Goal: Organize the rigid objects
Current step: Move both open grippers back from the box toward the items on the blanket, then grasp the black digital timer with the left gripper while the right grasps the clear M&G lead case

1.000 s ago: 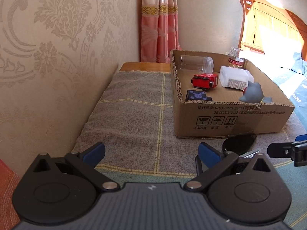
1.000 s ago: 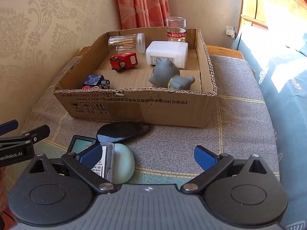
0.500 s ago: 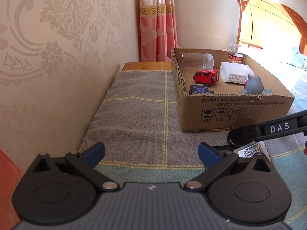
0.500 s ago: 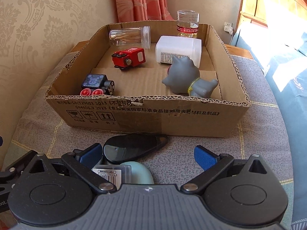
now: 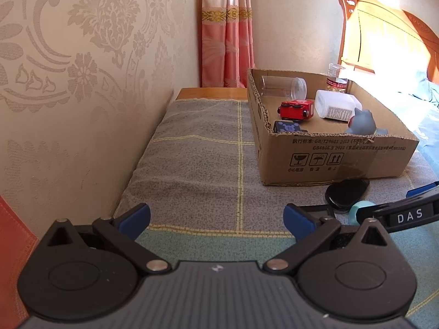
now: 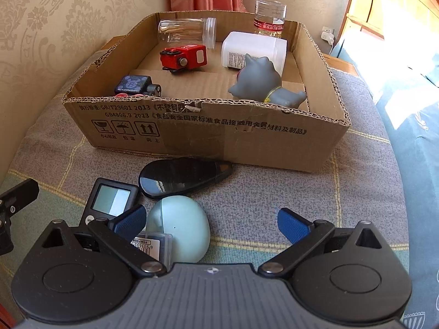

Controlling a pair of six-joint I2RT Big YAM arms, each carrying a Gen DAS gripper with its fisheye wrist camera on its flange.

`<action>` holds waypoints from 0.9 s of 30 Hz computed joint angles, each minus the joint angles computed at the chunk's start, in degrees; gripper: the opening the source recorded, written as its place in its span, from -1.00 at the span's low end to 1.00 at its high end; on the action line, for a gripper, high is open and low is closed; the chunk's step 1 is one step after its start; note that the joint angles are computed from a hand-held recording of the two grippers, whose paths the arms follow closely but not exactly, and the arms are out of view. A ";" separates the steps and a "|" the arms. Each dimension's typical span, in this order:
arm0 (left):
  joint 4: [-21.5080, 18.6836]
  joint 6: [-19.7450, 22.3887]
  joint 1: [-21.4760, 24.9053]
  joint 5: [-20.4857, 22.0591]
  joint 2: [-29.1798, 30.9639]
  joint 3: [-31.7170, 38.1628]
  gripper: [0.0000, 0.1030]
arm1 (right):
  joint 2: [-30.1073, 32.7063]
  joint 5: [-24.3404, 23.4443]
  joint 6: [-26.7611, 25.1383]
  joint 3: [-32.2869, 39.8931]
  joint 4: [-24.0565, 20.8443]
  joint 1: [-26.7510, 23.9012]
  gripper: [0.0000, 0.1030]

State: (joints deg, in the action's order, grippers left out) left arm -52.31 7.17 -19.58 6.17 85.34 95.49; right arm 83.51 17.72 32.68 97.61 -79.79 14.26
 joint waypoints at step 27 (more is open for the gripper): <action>-0.84 0.95 -0.89 0.74 -0.74 -0.51 0.99 | -6.34 -2.88 -5.75 -8.78 1.38 4.70 1.00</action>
